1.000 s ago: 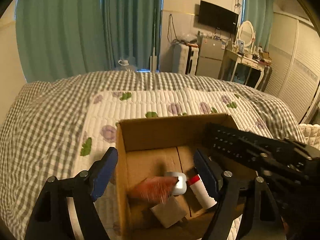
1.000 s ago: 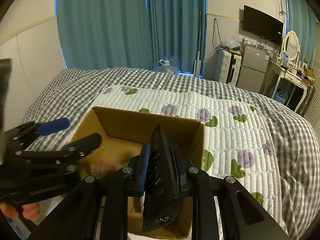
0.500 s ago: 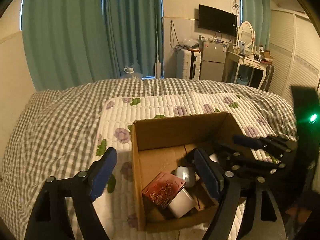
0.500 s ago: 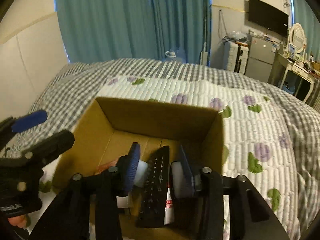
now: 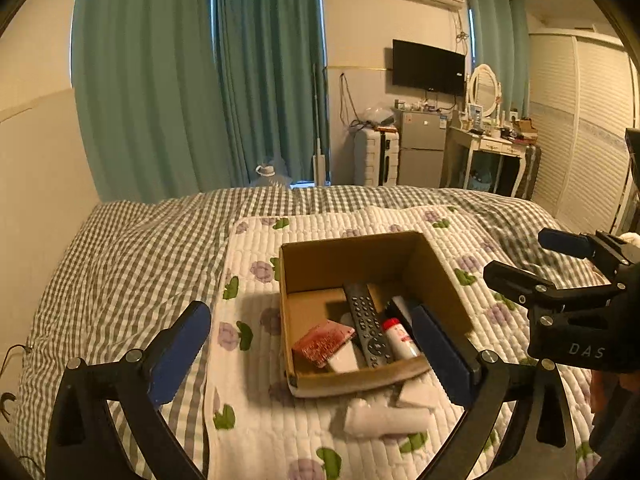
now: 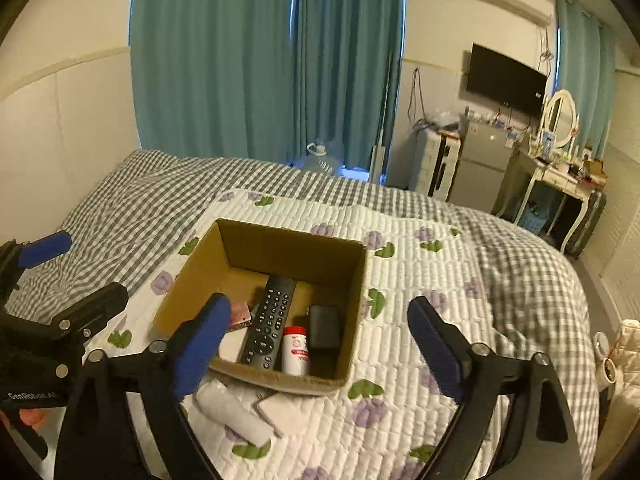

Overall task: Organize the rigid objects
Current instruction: 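Grasp the white cylindrical device with the left tool while the right grasps the white square charger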

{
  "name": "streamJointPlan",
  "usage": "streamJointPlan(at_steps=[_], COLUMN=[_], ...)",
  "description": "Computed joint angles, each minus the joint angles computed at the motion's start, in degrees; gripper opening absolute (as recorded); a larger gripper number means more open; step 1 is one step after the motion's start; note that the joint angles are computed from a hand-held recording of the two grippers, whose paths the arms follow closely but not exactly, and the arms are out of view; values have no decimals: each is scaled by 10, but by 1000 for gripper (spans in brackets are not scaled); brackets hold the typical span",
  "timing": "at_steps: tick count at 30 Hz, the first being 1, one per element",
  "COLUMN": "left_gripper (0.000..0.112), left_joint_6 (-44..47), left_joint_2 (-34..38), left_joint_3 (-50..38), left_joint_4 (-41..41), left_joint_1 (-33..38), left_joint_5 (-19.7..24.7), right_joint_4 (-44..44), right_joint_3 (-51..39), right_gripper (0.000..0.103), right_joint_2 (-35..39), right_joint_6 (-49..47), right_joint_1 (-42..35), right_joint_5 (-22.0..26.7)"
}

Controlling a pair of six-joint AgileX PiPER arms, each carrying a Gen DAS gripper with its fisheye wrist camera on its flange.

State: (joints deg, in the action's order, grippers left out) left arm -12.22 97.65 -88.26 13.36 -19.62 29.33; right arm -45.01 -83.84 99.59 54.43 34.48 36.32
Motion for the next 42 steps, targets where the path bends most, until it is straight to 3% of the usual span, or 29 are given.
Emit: streamJointPlan(at_steps=[5, 9, 15, 22, 27, 42], left_gripper=[103, 103, 103, 103, 103, 103], left_joint_6=[-68, -98, -173, -194, -166, 30], left_joint_2=[-29, -26, 18, 66, 90, 166], left_joint_3=[66, 112, 140, 141, 131, 67], left_joint_4=[63, 83, 138, 154, 125, -64], left_joint_1=[-18, -20, -22, -33, -47, -65], left_joint_5=[-19, -37, -51, -50, -42, -19], right_joint_4=[-51, -61, -39, -28, 51, 132], right_joint_3=[73, 128, 163, 154, 147, 173], right_gripper=[98, 98, 98, 98, 98, 98], right_joint_2=[-40, -49, -7, 62, 71, 60], right_joint_6=[63, 96, 103, 97, 18, -9], right_joint_1=[19, 11, -10, -22, -47, -105], right_joint_5=[-4, -41, -93, -87, -98, -137])
